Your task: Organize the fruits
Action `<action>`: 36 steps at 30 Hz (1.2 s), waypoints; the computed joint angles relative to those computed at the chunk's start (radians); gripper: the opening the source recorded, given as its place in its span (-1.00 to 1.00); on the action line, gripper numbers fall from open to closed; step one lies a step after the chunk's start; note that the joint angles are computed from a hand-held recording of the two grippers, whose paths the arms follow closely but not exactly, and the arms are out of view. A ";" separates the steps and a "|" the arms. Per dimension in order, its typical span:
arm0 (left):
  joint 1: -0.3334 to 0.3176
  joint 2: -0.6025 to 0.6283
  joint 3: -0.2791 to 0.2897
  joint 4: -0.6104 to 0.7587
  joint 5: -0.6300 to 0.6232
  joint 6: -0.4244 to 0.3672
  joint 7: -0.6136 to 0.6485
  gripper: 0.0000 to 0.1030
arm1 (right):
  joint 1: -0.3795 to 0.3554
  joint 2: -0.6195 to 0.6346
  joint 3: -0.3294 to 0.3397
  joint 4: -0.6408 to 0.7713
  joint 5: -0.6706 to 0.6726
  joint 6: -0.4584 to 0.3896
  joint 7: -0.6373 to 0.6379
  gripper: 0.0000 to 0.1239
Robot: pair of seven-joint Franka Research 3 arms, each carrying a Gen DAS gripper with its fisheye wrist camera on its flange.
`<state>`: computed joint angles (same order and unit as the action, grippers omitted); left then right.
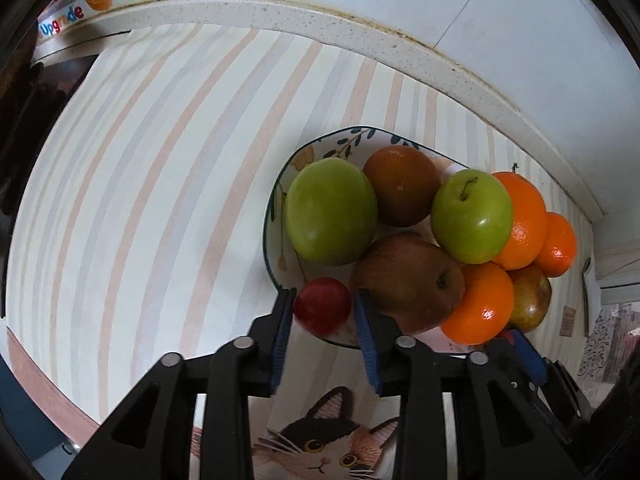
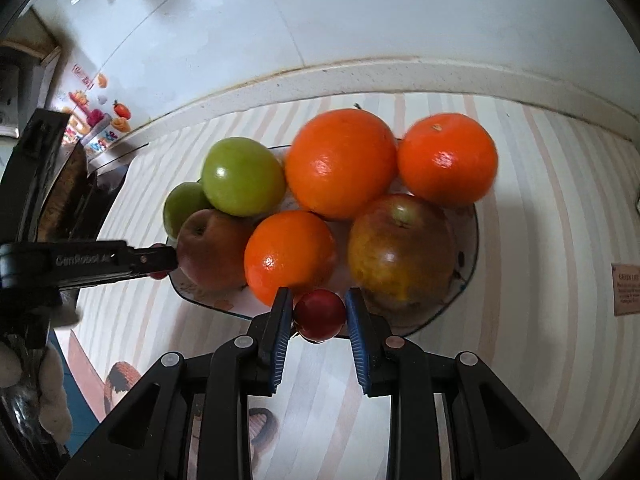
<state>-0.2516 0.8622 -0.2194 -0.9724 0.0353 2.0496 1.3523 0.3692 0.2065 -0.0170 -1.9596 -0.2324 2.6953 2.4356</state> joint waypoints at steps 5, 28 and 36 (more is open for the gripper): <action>-0.020 -0.014 0.026 -0.013 0.053 0.004 -0.010 0.31 | 0.010 0.009 -0.002 0.008 -0.004 0.028 0.011 -0.04; -0.028 -0.529 0.015 -0.680 0.195 0.325 -0.252 0.68 | -0.098 -0.304 0.099 -0.105 -0.019 -0.214 -0.069 0.58; -0.052 -0.672 0.001 -0.810 0.280 0.372 -0.395 0.68 | -0.133 -0.420 0.130 -0.153 0.015 -0.246 -0.169 0.61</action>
